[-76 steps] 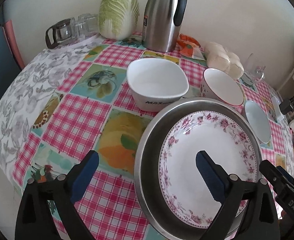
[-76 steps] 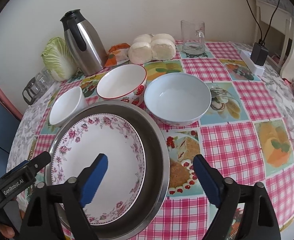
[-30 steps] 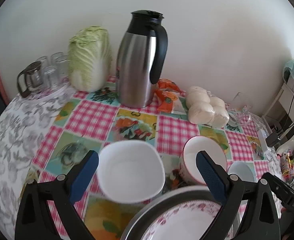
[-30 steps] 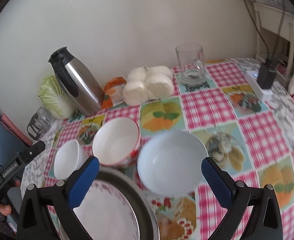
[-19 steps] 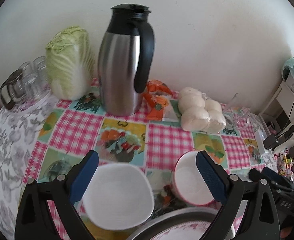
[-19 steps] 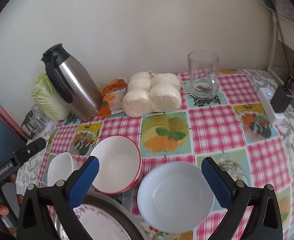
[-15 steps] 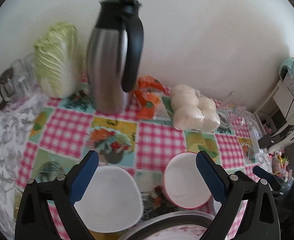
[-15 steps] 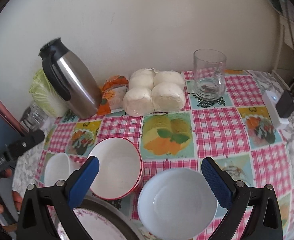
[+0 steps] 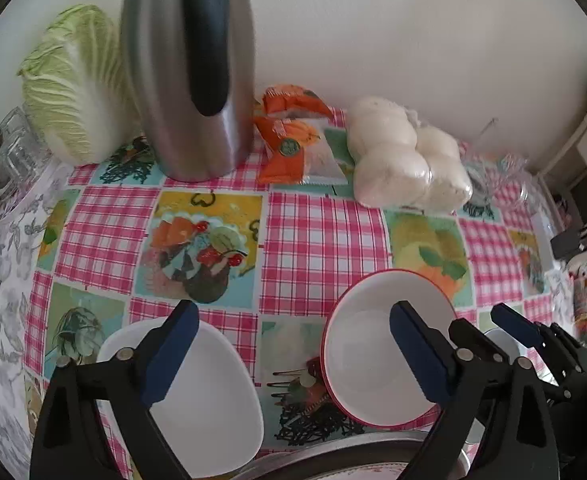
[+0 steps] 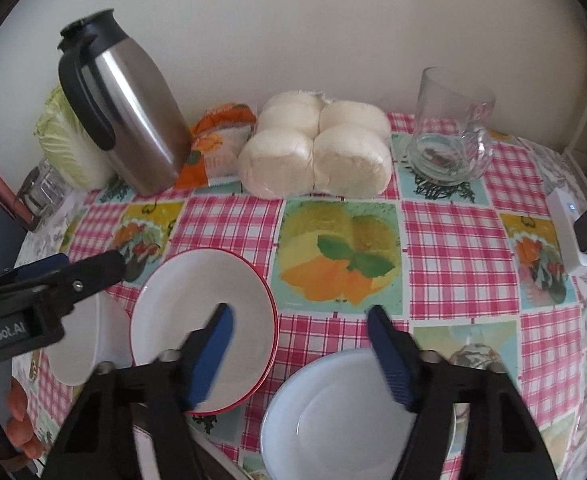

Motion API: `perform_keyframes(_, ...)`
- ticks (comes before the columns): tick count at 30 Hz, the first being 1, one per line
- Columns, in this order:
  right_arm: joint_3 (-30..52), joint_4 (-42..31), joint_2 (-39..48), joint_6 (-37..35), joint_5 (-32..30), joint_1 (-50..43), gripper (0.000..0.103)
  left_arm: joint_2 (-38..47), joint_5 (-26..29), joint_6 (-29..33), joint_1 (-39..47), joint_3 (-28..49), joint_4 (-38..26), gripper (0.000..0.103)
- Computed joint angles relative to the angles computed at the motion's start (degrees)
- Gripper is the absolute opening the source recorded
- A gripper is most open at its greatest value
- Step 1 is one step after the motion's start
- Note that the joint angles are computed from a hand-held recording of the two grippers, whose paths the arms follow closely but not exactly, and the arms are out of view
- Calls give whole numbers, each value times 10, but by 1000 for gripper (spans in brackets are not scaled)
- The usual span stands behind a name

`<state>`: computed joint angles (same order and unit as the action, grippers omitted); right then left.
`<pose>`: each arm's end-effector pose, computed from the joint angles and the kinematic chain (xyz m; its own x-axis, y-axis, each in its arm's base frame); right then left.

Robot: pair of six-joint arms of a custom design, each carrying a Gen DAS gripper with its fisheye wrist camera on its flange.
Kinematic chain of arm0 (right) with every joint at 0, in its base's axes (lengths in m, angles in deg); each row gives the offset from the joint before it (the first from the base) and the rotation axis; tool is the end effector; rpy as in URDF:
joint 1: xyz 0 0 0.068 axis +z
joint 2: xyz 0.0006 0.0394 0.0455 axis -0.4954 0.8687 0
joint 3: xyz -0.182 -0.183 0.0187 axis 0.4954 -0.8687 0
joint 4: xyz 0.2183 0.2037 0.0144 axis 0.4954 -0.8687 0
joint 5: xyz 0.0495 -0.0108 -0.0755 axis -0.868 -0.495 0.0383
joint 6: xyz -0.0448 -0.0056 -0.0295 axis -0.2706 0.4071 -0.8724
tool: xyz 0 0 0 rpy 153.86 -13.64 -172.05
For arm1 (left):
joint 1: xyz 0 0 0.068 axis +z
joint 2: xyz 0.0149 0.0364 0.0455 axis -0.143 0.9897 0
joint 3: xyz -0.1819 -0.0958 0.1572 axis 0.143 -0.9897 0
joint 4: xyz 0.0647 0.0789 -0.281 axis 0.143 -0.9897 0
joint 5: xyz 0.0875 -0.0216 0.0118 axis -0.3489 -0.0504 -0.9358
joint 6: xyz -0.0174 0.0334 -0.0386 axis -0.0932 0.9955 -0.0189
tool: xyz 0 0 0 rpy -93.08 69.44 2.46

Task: Organize plates and bowls
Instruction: 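Move both tools toward the red-rim white bowl, then grasp the red-rim bowl rim with both tools and lift it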

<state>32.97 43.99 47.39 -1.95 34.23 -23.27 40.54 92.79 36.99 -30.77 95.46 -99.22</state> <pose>0.1998 0.0193 0.1536 -0.8430 0.2871 -0.4549 0.2704 0.9572 0.1031 0.2705 -0.1163 0.1599 -0.8650 0.2811 -0.4157 0.3597 0.9249 -0.1230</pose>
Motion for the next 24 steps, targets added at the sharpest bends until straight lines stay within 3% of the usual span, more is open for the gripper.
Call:
perform_keyframes(2,3,8,18,-6,-6,-5,56,11,-10,8,-13,2,3,79)
perform_keyframes(5,5,18,36,-13,-20,-11,47,37,-14,7,-23,14,-3,76)
perform_keyframes(7,7,23,48,-18,-28,-13,41,56,-13,7,-26,21,-7,59)
perform_keyframes(10,12,28,68,-23,-26,-5,34,83,-19,6,-33,29,-17,43)
perform_keyframes(19,33,41,138,-30,-12,20,16,146,-36,23,-51,53,-32,22)
perform_keyframes(24,42,48,168,-26,-7,31,12,157,-47,24,-66,59,-28,18)
